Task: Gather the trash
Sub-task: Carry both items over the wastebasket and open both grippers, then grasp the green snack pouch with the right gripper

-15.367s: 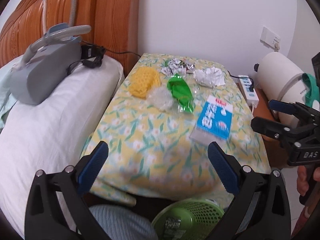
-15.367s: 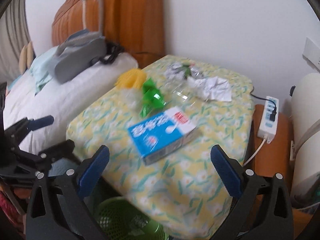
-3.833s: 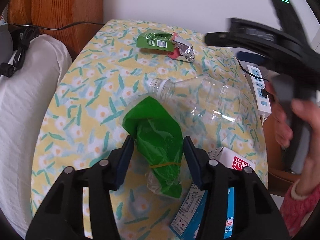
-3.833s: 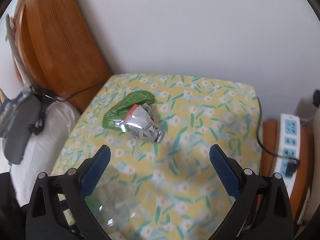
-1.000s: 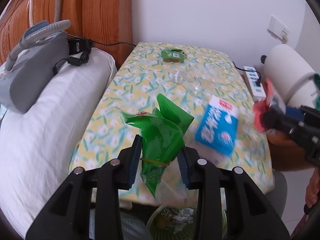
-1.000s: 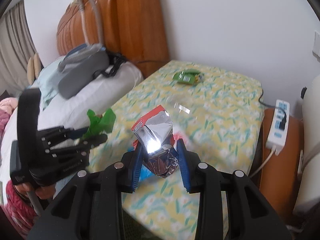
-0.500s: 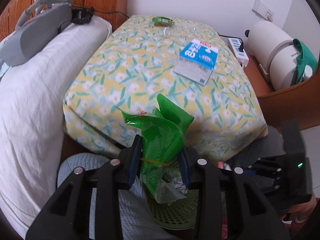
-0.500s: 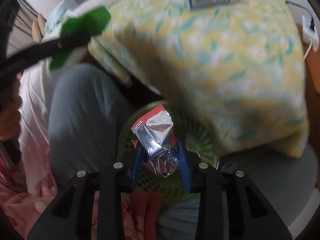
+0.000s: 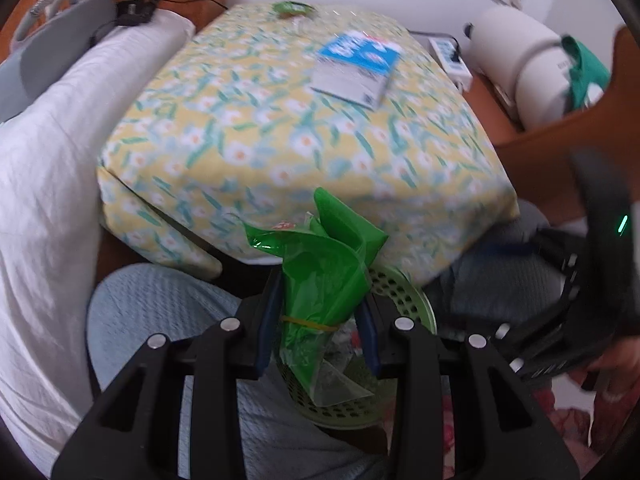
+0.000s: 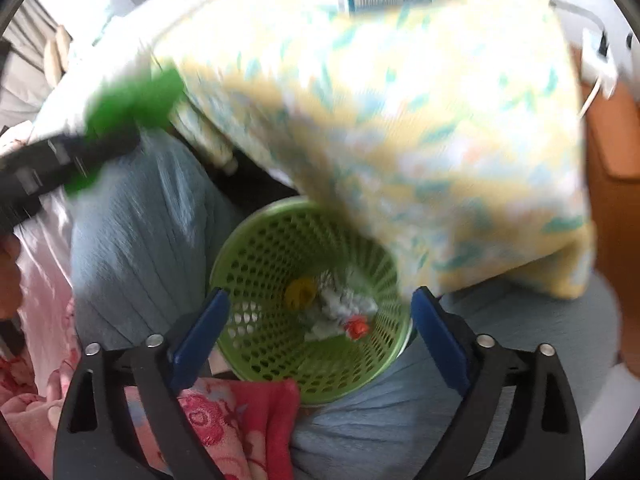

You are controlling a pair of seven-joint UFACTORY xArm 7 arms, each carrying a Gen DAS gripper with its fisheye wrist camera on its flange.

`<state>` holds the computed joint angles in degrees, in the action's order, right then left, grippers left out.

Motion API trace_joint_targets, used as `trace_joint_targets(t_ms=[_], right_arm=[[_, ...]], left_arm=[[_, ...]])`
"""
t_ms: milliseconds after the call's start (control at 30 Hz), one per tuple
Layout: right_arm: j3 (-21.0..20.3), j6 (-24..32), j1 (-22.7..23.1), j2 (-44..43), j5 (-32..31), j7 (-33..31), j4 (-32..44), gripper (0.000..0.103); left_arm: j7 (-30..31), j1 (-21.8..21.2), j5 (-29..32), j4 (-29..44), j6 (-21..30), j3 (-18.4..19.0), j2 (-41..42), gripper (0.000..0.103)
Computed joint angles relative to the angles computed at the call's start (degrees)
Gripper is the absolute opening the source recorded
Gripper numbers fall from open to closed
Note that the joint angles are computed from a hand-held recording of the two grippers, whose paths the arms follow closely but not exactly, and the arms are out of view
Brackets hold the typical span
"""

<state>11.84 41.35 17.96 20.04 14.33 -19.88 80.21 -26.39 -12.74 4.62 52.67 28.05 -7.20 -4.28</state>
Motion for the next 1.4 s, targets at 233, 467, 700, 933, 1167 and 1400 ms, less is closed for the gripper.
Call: trace_joint_targets(t_ms=[233,467,700,933,1167,1400], right_arm=[[0.4,-4.7,-3.2,-4.9,5.7,-6.8,-1.6,0.1],[-0.5,-6.7,-3.0,-3.8,5.5,-5.3,0.0,0.1],[-0.4,-6.4,-3.5,-3.2,5.7,-4.5,0.5,0.1],[-0.5,-5.8,-3.4,-2.6,5.0,-3.7,1.3,0.1],[-0.4,-6.3,-3.4,-2.0,4.8,-2.8,2.1,0.1],[-0.6,-7.6,-2.7,0.8,3.3,-0.9,7.0,0.1]], left_arm=[[9.0,-2.9,-10.0,0.3,1.8,-0.7,3.1,0.035],[11.4,-3.5,-12.7,1.8,3.6,-1.1,5.8,0.035],[7.5,-3.9,-8.4,1.4,3.0,-1.1,5.2,0.084],[2.9,-3.6,-3.2,1.9,3.2,-0.8,4.4,0.092],[-2.7,-2.6,2.3,1.7,2.0,-0.4,2.9,0.092],[-8.9,0.6,10.2,4.4,0.2,0.8,2.1,0.092]])
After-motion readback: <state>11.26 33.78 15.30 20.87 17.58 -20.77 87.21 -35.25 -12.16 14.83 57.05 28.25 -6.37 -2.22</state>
